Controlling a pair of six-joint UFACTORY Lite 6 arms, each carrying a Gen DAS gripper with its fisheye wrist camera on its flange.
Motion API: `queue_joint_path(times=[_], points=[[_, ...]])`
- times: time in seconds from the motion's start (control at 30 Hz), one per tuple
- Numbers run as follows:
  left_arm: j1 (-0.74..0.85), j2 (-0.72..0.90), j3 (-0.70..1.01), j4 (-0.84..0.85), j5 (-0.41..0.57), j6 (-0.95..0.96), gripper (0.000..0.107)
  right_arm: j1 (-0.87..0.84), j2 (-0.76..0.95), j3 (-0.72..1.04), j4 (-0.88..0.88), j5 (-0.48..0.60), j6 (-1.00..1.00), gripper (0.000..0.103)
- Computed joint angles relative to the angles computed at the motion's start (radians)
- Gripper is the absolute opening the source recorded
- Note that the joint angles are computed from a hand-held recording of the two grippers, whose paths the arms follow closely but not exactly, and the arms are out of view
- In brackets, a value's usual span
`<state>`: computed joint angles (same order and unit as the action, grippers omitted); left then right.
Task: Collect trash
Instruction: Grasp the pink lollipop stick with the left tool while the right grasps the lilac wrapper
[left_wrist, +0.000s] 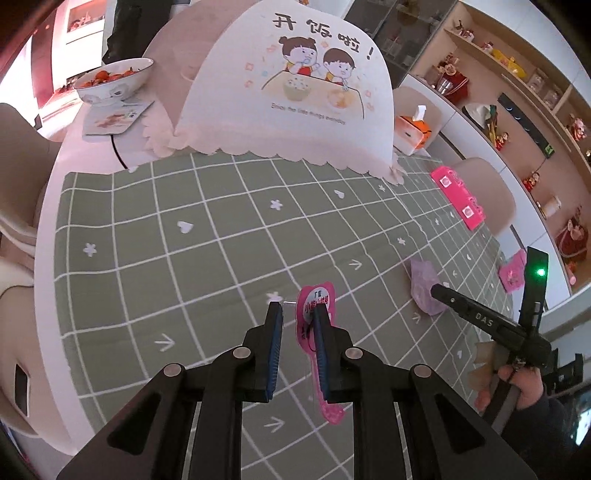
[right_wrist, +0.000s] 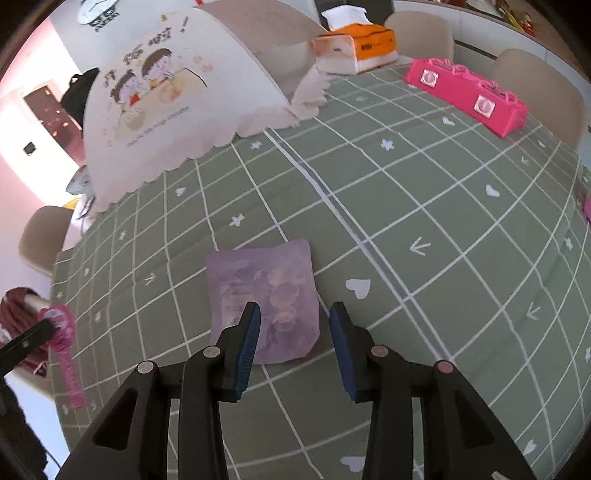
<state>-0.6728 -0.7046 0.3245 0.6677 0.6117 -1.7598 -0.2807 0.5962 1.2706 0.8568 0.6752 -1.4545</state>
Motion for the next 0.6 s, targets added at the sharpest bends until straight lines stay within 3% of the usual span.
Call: queue_joint_path(times=[0.07, 0.2, 0.4, 0.6], points=[[0.005, -0.045, -0.016, -0.024, 0.015, 0.045, 0.018, 0.024, -0.043, -0.062, 0.005, -0.059, -0.02, 0.008], [0.016, -0.146, -0.033, -0.089, 0.045, 0.166, 0.017, 0.019, -0.166, -0.167, 0.062, 0.001, -0.093, 0.005], [0.058, -0.272, -0.006, -0.21, 0.079, 0.411, 0.017, -0.056, -0.483, -0.325, 0.071, 0.158, -0.064, 0.005], [0.171, -0.373, 0.018, -0.377, 0.097, 0.693, 0.017, -0.092, -0.659, -0.423, 0.028, 0.217, -0.034, 0.008]])
